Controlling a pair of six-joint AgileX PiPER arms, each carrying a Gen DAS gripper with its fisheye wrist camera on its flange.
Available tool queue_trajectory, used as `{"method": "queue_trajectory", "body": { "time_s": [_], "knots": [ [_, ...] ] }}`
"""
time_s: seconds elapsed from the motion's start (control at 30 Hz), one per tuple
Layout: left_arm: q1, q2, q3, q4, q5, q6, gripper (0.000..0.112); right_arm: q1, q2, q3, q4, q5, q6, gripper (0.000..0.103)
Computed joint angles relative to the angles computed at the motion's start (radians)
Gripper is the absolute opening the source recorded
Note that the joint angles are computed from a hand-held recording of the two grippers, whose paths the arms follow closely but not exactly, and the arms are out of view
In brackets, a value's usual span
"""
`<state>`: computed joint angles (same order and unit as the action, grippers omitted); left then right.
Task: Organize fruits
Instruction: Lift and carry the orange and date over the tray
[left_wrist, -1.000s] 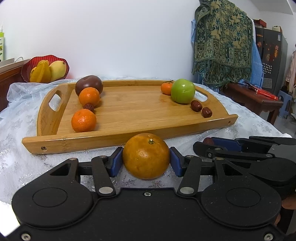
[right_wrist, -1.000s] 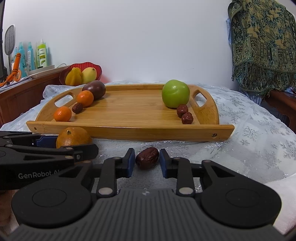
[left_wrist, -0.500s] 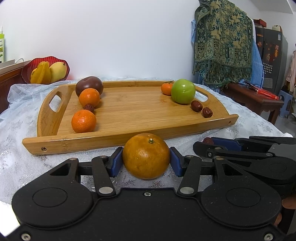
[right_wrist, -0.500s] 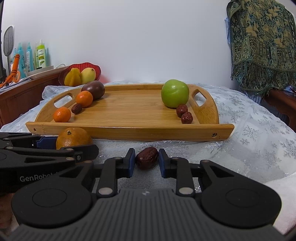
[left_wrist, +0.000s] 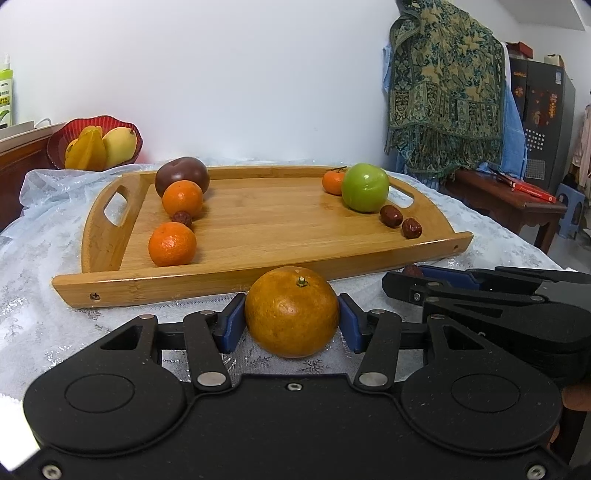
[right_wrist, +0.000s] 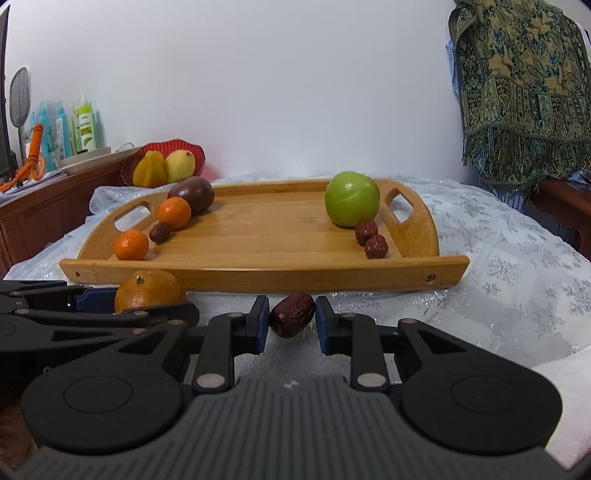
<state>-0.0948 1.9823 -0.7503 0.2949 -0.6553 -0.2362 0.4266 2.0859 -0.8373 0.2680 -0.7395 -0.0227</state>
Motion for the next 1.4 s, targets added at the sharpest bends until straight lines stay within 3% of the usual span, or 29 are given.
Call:
{"method": "queue_trajectory", "body": {
  "time_s": [0.17, 0.43, 0.6, 0.77, 0.97, 1.4],
  "knots": [
    [-0.012, -0.015, 0.03, -0.058, -0.043, 0.07, 0.049, 0.005, -0.006, 0.01, -0.002, -0.025, 0.0, 0.031],
    [0.0, -0.037, 0.027, -0.038, -0.048, 0.025, 0.049, 0.004, -0.023, 0.009, 0.001, -0.045, 0.001, 0.031],
    [0.002, -0.049, -0.009, -0.047, 0.0, -0.022, 0.049, -0.01, -0.03, -0.02, 0.005, -0.034, 0.006, 0.031],
    [0.003, -0.052, -0.056, -0.077, 0.043, -0.01, 0.049, -0.045, -0.038, -0.073, -0.044, 0.029, 0.046, 0.031],
    [0.022, -0.031, -0.162, -0.039, 0.125, -0.051, 0.049, -0.066, -0.032, -0.148, -0.086, 0.071, 0.038, 0.031],
    [0.044, 0.068, -0.416, 0.072, 0.277, -0.179, 0.049, -0.12, 0.045, -0.379, -0.197, 0.244, 0.138, 0.031]
  ]
}}
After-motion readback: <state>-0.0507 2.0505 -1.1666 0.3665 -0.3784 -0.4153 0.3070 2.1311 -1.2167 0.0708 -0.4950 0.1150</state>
